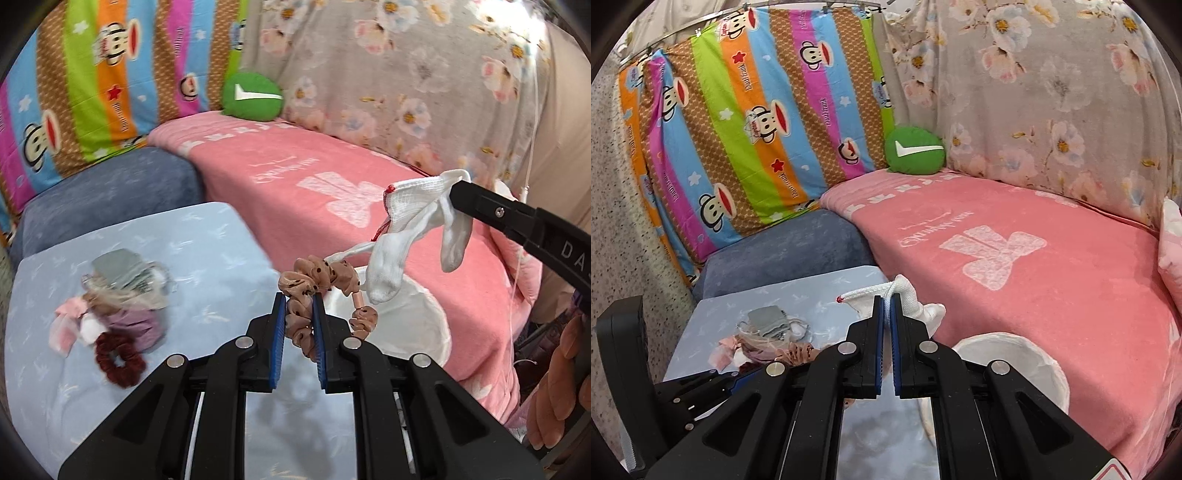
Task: Collect trash
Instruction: 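Carry the brown scrunchie with the left tool over the bin and release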
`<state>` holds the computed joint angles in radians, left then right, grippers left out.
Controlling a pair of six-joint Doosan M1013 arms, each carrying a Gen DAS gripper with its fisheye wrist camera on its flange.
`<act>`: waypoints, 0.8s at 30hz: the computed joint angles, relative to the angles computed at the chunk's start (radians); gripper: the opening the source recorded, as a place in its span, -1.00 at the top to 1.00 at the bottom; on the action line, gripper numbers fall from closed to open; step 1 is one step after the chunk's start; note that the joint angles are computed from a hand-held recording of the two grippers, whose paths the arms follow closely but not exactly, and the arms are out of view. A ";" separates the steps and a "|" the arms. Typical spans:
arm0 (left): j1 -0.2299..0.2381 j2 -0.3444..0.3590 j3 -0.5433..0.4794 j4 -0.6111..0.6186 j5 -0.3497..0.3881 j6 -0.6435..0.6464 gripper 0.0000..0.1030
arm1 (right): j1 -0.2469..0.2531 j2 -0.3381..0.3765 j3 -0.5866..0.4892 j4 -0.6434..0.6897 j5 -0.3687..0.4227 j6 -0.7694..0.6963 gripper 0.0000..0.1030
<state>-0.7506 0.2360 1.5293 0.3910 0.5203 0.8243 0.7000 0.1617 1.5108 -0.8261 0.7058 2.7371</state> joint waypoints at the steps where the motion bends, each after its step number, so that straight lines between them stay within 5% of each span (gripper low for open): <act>1: -0.005 0.011 -0.015 -0.020 0.000 0.028 0.72 | -0.005 -0.007 0.010 -0.006 0.004 0.011 0.94; 17: -0.061 0.139 -0.193 -0.178 0.061 0.222 0.60 | -0.105 -0.077 0.115 -0.004 0.005 0.093 0.93; 18: -0.062 0.144 -0.199 -0.183 0.065 0.218 0.55 | -0.110 -0.077 0.116 0.001 0.004 0.091 0.91; 20: -0.062 0.151 -0.206 -0.186 0.066 0.209 0.01 | -0.116 -0.076 0.119 -0.002 0.004 0.100 0.87; 22: -0.071 0.152 -0.205 -0.098 0.064 0.121 -0.32 | -0.120 -0.075 0.121 -0.005 0.006 0.107 0.79; 24: -0.075 0.153 -0.205 -0.060 0.069 0.098 -0.34 | -0.122 -0.075 0.123 -0.013 0.008 0.119 0.62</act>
